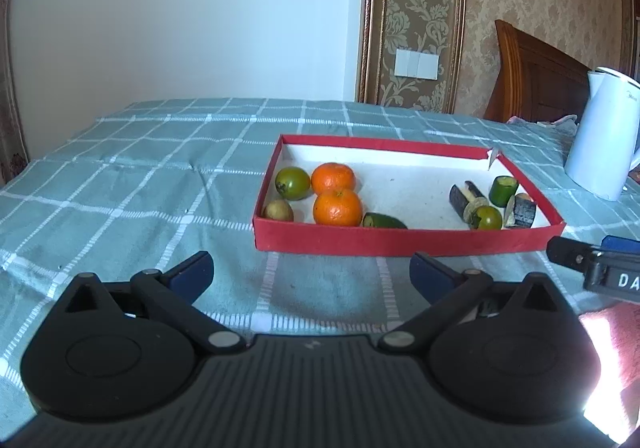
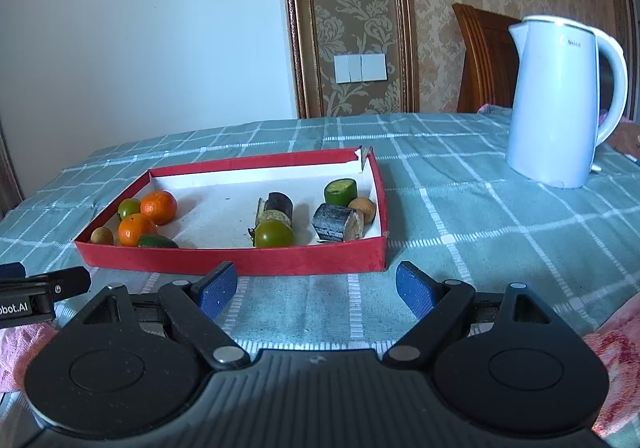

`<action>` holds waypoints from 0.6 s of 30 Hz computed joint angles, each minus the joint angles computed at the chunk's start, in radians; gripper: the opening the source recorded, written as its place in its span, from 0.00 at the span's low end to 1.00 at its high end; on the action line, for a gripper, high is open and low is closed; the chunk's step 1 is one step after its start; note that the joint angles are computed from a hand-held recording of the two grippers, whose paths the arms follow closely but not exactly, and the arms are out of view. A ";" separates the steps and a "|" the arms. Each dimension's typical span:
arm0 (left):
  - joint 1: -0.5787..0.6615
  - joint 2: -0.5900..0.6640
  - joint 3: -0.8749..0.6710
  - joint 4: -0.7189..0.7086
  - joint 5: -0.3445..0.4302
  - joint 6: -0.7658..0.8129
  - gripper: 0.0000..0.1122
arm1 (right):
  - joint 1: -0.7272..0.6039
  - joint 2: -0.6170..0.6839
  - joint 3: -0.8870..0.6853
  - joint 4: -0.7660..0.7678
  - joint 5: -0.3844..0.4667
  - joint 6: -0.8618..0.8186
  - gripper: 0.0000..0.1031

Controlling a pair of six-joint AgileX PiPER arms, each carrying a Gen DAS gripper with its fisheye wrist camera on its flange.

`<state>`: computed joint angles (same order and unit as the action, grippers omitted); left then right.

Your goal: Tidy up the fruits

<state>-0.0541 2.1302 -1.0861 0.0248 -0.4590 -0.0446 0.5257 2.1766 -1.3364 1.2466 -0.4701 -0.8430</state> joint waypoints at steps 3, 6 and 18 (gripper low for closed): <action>-0.012 -0.010 0.007 -0.045 -0.004 0.063 0.92 | 0.002 0.007 -0.009 0.027 -0.004 -0.023 0.90; -0.015 -0.019 0.008 -0.033 0.002 0.055 0.92 | 0.000 0.008 -0.007 0.024 0.008 -0.018 0.90; -0.034 -0.055 0.034 -0.018 -0.013 0.065 0.92 | 0.016 0.015 -0.005 0.007 -0.004 -0.013 0.90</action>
